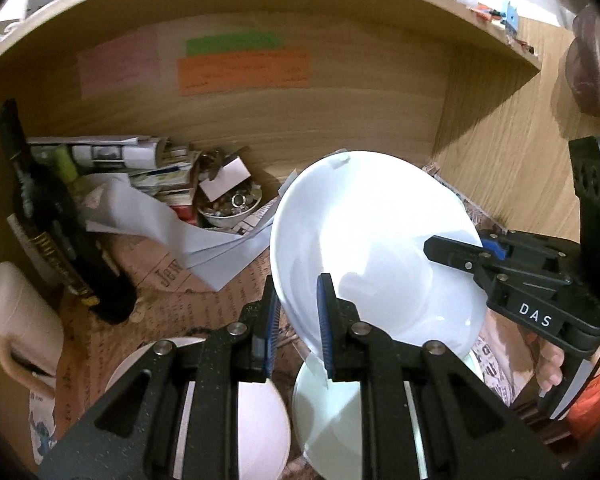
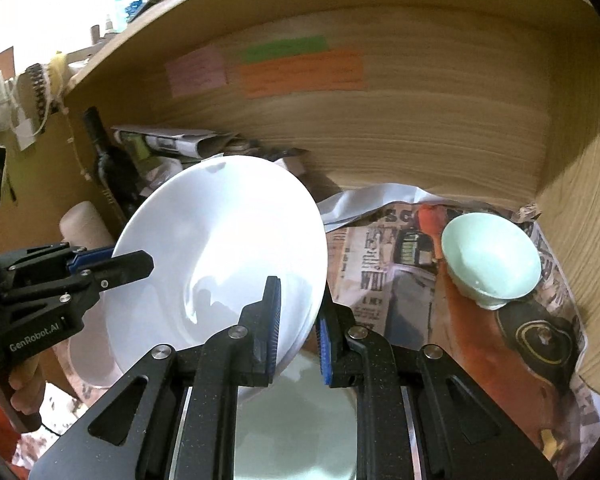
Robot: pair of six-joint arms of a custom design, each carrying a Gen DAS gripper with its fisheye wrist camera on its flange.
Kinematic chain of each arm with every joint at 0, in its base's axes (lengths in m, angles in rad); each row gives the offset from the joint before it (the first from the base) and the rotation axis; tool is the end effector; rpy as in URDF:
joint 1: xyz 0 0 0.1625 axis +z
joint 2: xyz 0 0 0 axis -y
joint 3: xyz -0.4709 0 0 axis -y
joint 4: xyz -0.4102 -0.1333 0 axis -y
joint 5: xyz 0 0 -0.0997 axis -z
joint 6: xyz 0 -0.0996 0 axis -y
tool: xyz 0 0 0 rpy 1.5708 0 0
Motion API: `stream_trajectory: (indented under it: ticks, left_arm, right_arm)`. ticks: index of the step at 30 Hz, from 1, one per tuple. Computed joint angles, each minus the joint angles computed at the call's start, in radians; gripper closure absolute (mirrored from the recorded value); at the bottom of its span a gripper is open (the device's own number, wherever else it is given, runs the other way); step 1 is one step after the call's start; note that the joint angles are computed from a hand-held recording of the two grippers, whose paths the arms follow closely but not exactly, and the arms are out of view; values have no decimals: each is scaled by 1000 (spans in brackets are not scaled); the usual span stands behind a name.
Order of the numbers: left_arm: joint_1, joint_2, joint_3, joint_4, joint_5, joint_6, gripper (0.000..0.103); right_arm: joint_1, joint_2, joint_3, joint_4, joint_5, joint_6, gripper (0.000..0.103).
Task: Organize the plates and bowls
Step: 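Lift the white bowl with the left tool and carry it over the pink bowl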
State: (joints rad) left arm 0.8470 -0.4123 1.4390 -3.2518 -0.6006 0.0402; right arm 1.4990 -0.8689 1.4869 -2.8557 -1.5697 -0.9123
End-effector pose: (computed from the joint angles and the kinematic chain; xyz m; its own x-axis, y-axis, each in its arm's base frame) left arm -0.3400 -0.7100 0.0162 -0.7342 0.0219 -0.6785 0.5554 0.5941 -0.5818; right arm 0.0772 -0.7859 0.2678 -0.6550 -0.5764 0.4887 -0.7544 0.5358 -0.3792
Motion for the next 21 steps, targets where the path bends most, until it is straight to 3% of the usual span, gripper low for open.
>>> stream_trajectory:
  ticks: [10, 21]
  left_arm:
    - [-34, -33, 124, -97, 66, -33, 85]
    - [-36, -89, 244, -132, 98, -124, 85]
  right_arm:
    - [4, -40, 120, -76, 33, -39, 88]
    - [18, -43, 172, -64, 44, -56, 88]
